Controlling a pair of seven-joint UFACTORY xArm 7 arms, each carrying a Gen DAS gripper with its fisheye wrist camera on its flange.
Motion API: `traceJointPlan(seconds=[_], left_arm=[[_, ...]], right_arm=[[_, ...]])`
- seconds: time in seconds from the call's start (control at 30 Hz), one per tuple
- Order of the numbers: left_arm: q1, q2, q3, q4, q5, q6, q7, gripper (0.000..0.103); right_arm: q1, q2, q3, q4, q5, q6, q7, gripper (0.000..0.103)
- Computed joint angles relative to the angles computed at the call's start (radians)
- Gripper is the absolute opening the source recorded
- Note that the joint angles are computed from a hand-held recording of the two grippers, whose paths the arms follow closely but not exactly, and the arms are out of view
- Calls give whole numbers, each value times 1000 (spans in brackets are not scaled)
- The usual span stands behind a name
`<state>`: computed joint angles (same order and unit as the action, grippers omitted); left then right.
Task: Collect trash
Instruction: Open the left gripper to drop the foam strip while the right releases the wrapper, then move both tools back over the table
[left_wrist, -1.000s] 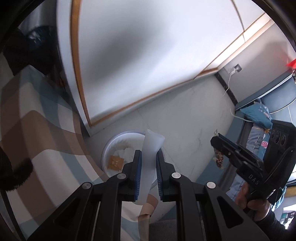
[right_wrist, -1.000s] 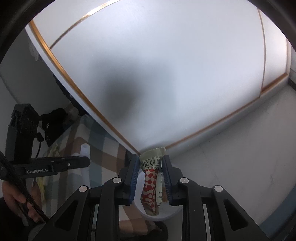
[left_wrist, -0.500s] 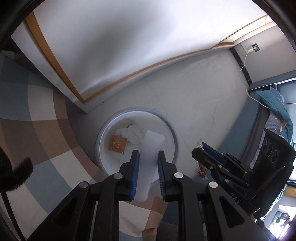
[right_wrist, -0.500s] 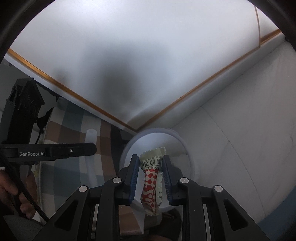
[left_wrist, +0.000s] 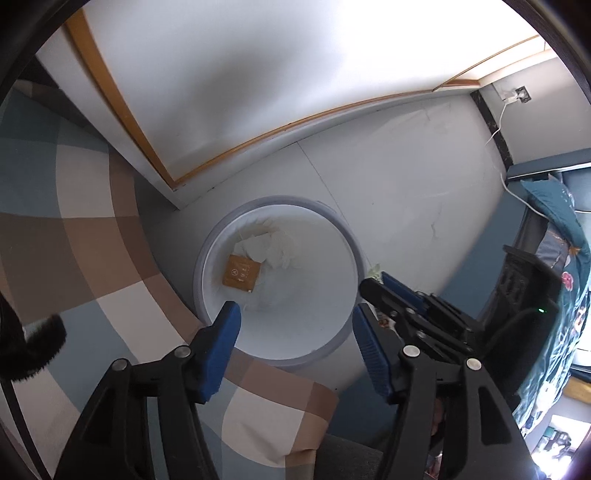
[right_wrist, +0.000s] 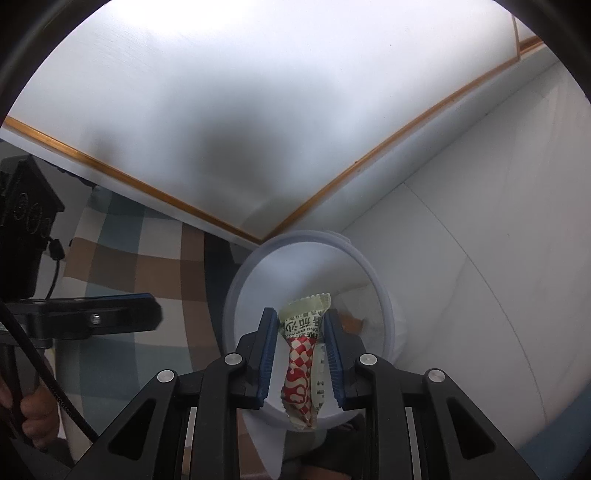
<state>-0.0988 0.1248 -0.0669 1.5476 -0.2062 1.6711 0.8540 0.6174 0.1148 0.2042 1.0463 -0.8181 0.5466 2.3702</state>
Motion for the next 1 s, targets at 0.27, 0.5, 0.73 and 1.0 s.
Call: traceJointPlan(seconds=[0.27, 0.5, 0.73, 1.0], left_arm=[[60, 45, 19, 87, -146, 62, -8, 68], [82, 27, 21, 74, -199, 51, -15, 74], [85, 1, 23, 43, -204, 20, 10, 74], [96, -48, 36, 6, -222, -24, 63, 74]], right_arm=[[1, 26, -12, 11, 7, -29, -8, 27], [8, 43, -23, 16, 36, -62, -29, 30], [16, 15, -14, -2, 79, -37, -69, 35], [14, -66, 36, -11, 110, 83, -102, 45]])
